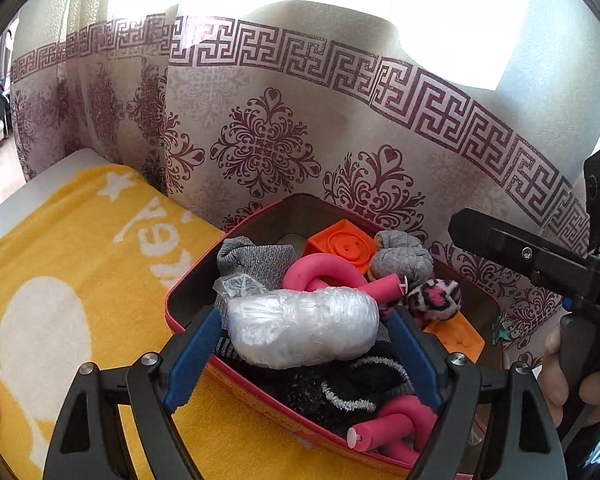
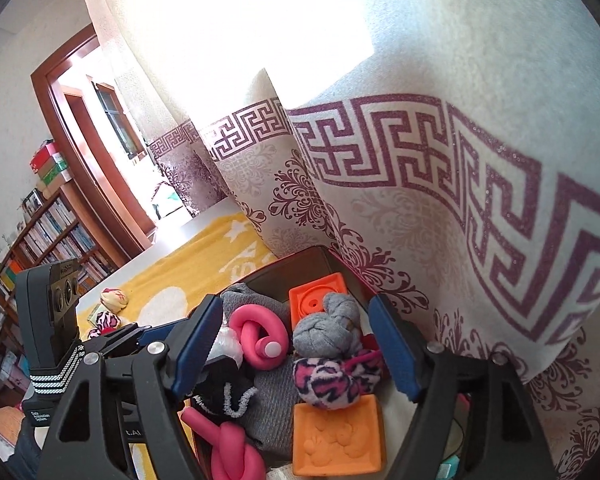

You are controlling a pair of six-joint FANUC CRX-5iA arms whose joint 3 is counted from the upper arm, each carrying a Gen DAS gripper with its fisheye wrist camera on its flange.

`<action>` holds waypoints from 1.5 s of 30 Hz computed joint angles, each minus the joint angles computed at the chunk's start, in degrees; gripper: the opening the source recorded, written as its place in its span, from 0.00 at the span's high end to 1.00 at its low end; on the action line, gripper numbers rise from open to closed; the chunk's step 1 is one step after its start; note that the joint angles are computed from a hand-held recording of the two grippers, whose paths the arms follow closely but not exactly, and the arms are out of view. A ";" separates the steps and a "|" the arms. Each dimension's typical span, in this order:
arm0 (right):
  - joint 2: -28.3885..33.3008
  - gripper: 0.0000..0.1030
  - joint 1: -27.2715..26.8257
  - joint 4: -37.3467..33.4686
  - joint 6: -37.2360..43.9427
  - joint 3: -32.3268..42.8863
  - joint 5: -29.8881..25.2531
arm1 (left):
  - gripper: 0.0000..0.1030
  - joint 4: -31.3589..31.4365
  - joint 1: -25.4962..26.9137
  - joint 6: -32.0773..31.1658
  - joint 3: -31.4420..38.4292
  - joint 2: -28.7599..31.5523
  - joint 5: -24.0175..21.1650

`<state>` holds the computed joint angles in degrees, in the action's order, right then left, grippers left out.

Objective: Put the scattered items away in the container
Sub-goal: 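Move both grippers back over the table toward the red ball and leopard plush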

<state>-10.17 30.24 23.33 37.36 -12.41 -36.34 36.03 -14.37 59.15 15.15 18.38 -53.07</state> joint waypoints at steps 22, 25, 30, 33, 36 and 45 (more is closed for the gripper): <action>7.61 0.20 8.31 -6.08 7.74 8.50 0.12 | 0.16 -3.10 13.33 7.90 -13.26 -11.81 6.10; 10.66 0.20 9.90 -9.65 12.75 12.15 -0.79 | 0.16 -5.53 16.46 9.13 -15.13 -14.11 6.75; 15.73 0.20 11.74 -14.95 19.54 18.26 -2.21 | 0.16 -9.97 21.55 12.19 -17.80 -17.31 8.21; 18.68 0.20 12.42 -17.43 22.03 21.94 -3.73 | 0.16 -11.63 24.13 13.42 -19.20 -18.44 9.07; 21.50 0.20 13.23 -18.37 24.00 25.27 -5.32 | 0.16 -11.03 26.25 13.14 -20.15 -18.64 8.82; 31.02 0.20 16.47 -14.35 29.94 34.46 -8.74 | 0.16 -13.62 28.44 14.31 -20.89 -18.26 9.61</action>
<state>20.85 46.71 8.99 67.30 22.05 -45.08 22.41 14.07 73.46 -5.74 0.12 -43.46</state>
